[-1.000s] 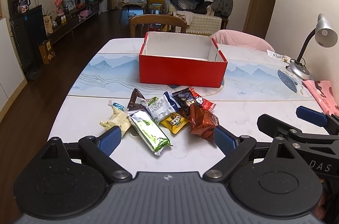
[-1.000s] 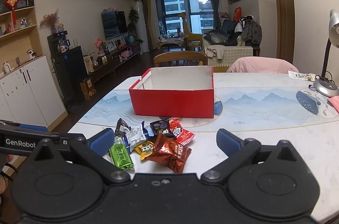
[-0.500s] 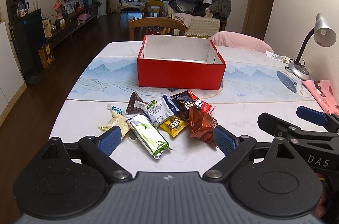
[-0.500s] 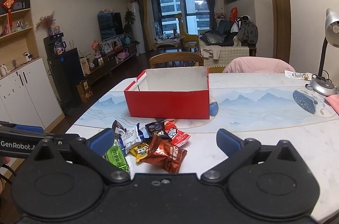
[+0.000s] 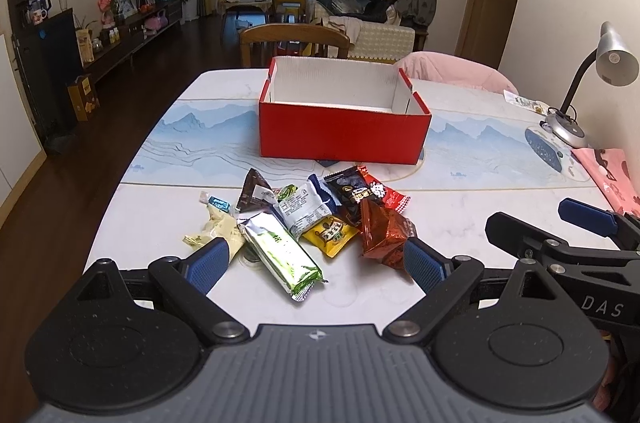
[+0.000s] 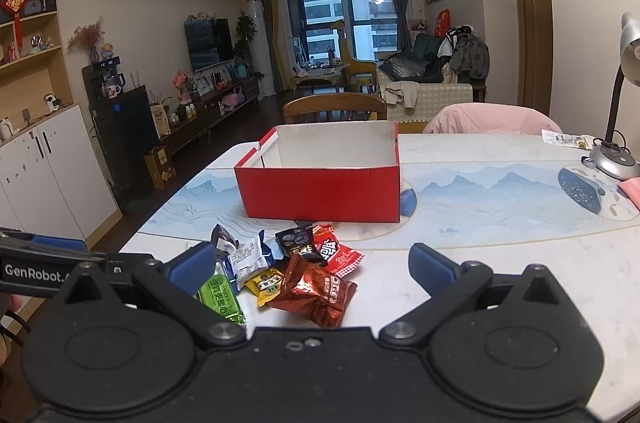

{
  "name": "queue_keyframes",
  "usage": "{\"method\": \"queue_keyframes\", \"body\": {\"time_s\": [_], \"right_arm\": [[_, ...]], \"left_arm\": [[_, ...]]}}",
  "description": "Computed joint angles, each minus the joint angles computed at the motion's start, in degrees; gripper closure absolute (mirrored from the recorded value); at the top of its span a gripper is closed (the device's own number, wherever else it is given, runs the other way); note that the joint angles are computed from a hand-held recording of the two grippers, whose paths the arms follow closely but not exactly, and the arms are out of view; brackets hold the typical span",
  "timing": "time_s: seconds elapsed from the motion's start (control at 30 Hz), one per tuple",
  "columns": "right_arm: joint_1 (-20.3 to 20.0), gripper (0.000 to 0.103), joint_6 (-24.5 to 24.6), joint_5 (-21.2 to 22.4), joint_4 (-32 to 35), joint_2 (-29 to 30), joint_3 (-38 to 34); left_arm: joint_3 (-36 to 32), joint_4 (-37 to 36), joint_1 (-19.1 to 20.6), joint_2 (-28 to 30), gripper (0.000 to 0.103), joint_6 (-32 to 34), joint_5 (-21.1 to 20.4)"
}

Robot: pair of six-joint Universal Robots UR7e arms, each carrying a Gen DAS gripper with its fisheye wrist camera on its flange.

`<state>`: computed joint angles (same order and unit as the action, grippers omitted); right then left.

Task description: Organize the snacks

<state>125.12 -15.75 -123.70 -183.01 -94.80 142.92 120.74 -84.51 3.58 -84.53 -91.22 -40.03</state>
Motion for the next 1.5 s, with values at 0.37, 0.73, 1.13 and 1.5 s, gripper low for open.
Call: {"method": "queue_keyframes", "body": {"time_s": [0.37, 0.73, 1.13, 1.5], "right_arm": [[-2.3, 0.002, -2.9, 1.8, 0.7, 4.3, -1.5], [-10.4, 0.013, -18.0, 5.6, 4.9, 12.2, -5.0], [-14.9, 0.025, -41.1, 6.3, 16.2, 17.3, -12.0], [-15.9, 0.045, -42.9, 6.9, 23.9, 18.5, -15.0]], "left_arm": [[1.7, -4.4, 4.9, -2.6, 0.009, 3.5, -2.1], [2.9, -15.0, 15.8, -1.2, 0.009, 13.6, -6.3], [-1.6, -20.3, 27.3, 7.5, 0.012, 19.2, -9.6], [-4.5, -19.8, 30.7, 10.9, 0.026, 19.3, -10.6]]}}
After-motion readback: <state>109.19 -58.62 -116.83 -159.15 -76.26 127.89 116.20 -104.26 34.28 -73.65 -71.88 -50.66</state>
